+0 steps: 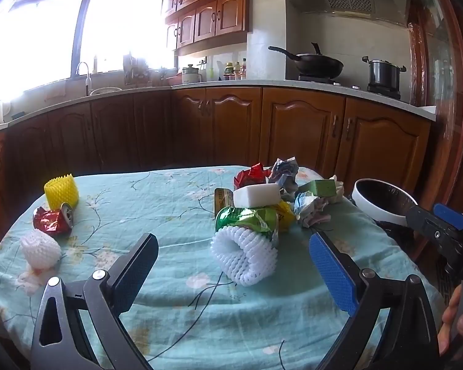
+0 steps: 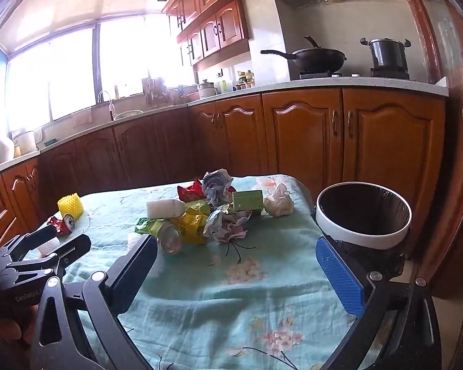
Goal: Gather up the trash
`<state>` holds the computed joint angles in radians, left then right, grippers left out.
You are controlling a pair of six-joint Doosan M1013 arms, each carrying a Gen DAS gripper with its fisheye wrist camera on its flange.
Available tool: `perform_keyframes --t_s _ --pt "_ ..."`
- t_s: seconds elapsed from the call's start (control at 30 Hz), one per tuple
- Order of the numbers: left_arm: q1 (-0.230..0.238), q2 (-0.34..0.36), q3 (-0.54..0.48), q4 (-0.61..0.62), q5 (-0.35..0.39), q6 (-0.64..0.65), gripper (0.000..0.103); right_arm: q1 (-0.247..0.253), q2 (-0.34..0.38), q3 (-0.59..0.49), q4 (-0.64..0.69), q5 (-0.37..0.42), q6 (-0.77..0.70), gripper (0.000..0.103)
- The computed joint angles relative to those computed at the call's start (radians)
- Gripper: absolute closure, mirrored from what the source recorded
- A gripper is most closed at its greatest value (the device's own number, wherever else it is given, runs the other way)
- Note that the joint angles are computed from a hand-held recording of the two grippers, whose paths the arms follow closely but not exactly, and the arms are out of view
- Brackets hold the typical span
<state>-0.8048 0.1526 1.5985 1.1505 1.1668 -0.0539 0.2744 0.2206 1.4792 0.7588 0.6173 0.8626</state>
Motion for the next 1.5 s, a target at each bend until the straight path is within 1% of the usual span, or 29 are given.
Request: perform_keyframes --t_s 0.63,1.5 --pt "0.002 0.008 -0.007 -0.004 0.011 0.004 0.004 0.001 -0.002 0.003 0.026 0.009 -0.018 0.0" --pt "0.005 0.009 -0.006 -0.002 -0.009 0.009 0.004 -0.003 -0.002 0.001 0.051 0.01 -0.038 0.0"
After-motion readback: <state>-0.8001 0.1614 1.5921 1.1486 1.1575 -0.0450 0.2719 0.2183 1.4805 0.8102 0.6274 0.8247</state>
